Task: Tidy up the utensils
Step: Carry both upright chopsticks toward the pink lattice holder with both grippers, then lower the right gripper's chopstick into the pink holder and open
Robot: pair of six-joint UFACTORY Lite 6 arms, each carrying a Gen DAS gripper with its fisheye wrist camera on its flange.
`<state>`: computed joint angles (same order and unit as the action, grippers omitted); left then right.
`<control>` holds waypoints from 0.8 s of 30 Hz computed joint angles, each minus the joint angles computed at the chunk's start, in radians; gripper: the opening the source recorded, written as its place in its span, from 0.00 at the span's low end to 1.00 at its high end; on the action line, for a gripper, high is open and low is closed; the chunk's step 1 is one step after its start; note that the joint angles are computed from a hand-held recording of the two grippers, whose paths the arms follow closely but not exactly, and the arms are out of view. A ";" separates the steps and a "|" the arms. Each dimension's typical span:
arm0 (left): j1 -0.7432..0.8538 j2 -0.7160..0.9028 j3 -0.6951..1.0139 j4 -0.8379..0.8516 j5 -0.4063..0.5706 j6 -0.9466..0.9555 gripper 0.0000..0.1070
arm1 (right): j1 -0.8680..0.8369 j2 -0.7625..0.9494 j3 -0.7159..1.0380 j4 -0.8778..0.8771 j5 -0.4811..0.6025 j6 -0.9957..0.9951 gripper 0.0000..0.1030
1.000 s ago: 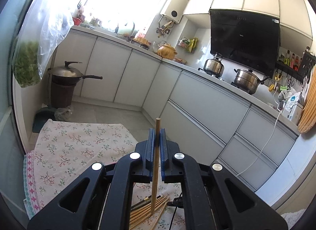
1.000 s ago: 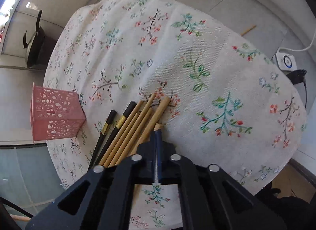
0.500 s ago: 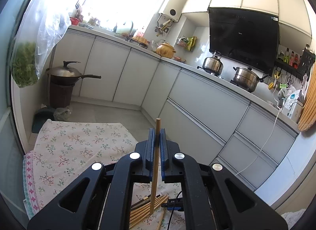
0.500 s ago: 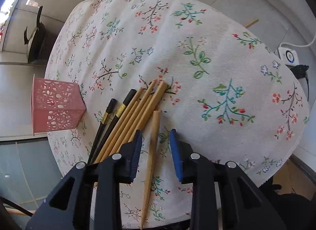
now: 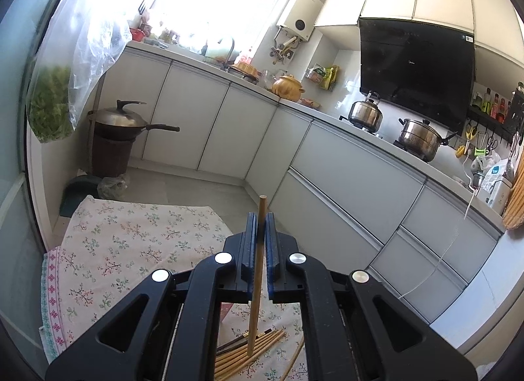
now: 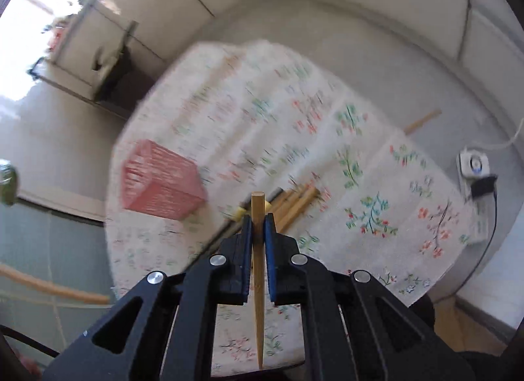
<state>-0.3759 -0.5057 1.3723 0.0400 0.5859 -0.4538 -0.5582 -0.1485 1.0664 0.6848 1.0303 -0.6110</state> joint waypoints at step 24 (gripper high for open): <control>0.129 0.317 0.285 0.052 -0.044 -0.057 0.05 | 0.272 0.395 1.061 0.016 0.089 0.314 0.08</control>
<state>-0.2465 -0.1888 1.6572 0.0917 0.5416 -0.5109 -0.2860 0.2465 2.1277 0.7007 1.1192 -0.2968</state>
